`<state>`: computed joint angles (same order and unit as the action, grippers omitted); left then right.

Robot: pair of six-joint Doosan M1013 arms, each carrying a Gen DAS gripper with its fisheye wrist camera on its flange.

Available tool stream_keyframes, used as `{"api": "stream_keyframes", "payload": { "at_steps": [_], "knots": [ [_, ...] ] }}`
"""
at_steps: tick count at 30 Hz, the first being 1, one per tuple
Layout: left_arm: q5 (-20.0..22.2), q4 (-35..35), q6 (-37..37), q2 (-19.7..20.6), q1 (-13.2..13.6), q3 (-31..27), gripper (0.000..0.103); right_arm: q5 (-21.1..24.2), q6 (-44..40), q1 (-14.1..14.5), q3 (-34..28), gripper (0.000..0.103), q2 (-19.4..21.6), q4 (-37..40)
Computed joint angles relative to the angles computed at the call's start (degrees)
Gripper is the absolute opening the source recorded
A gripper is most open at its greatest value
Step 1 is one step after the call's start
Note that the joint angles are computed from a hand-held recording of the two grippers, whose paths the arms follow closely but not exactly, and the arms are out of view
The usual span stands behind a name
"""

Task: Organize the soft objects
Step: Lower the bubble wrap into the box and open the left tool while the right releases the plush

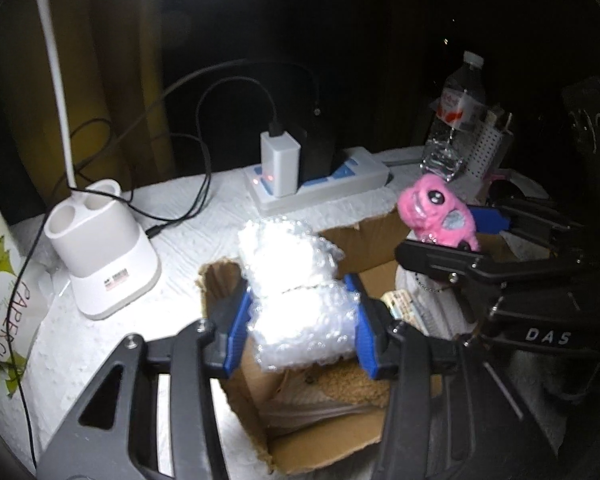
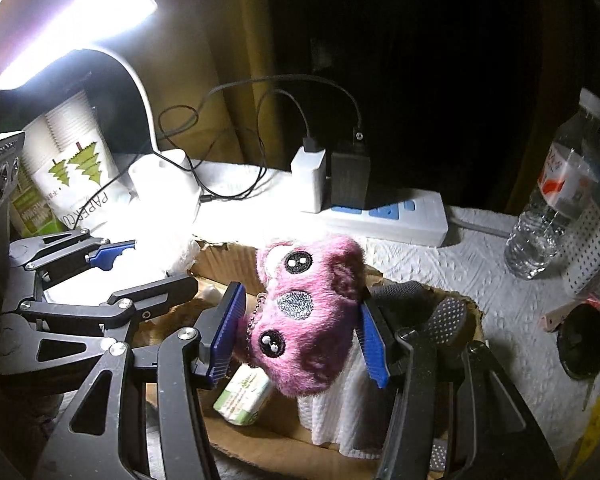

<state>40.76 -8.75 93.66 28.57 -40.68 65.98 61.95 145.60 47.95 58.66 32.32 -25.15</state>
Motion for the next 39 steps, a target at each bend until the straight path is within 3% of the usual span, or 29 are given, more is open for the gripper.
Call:
{"api": "stream_keyframes", "payload": {
  "at_steps": [12,30,34,39],
  "knots": [
    [3.6,-1.9,0.7,2.3,0.3,-2.1,0.046,-0.6,-1.0,-1.0,1.0,0.056,0.7,3.2],
    [4.2,1.0,-0.7,3.0,-0.2,-3.0,0.053,-0.9,-0.2,-1.5,1.9,0.057,0.9,5.2],
    [3.7,3.7,-2.9,2.4,-0.5,-2.5,0.066,0.1,0.0,-1.2,1.3,0.062,1.0,4.6],
    [3.5,4.0,-3.3,1.6,-0.5,-1.8,0.071,1.8,1.0,-0.7,0.8,0.071,0.8,2.6]
  ]
}}
